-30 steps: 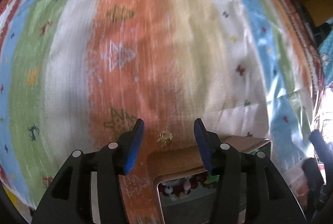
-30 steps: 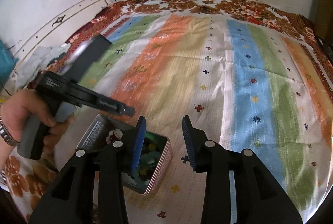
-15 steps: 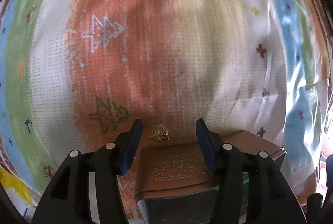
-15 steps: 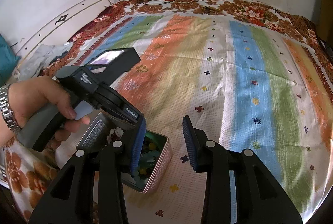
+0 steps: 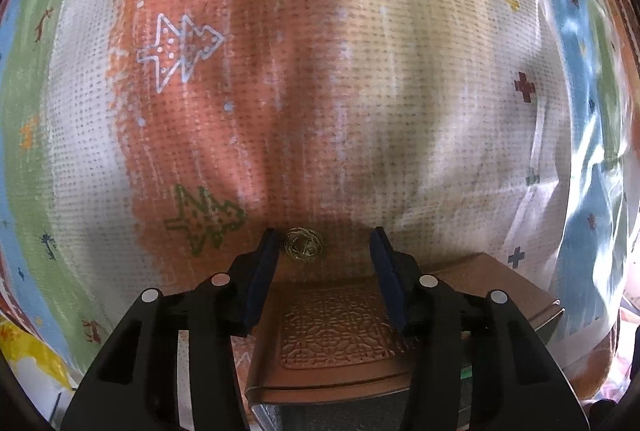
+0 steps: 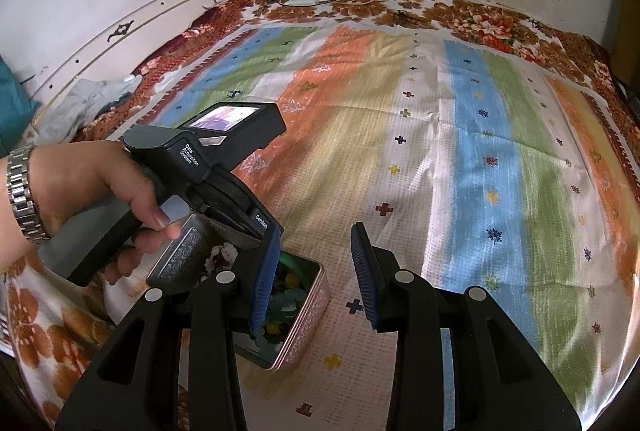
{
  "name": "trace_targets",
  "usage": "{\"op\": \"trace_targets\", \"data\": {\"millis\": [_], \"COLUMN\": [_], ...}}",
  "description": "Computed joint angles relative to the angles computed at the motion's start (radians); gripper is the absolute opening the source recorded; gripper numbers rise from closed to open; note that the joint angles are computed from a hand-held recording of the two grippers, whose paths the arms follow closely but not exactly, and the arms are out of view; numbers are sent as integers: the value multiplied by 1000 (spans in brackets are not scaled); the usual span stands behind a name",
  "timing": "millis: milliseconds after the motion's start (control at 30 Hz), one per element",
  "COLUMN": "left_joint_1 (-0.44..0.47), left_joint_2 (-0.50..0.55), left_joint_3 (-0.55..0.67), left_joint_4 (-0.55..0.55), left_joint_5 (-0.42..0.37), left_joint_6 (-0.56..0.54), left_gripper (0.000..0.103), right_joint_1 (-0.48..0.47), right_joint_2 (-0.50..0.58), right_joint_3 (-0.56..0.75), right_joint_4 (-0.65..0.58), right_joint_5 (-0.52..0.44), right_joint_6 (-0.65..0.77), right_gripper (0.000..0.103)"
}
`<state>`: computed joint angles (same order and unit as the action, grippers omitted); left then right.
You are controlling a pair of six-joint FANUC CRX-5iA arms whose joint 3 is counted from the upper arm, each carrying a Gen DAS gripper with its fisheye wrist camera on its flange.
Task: Organize jewelry
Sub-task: 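Lower gold charm over the tin and open left tool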
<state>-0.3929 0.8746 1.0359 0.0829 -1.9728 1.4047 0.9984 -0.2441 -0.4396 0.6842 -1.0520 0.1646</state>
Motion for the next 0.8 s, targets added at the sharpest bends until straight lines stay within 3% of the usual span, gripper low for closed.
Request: {"op": "trace_targets", "data": {"millis": [133,467,800], "left_joint_1": [17,50,110], "left_joint_2": [3,-48,-56], "left_joint_3": [13,-70,-13], "left_joint_4": [-21,16,100], "left_joint_5": [-1,54,54], "left_joint_6": [-2,-21,-11], "left_gripper": [17,16,16], "right_joint_1": [0,-1,-1], "right_joint_2": [3,17,36], "right_joint_3": [3,15,31], "right_joint_4": [-7,-30,-46], "right_joint_5": [-4,-17,-25], "right_joint_6": [8,33,56], "right_gripper": [37,37,37]}}
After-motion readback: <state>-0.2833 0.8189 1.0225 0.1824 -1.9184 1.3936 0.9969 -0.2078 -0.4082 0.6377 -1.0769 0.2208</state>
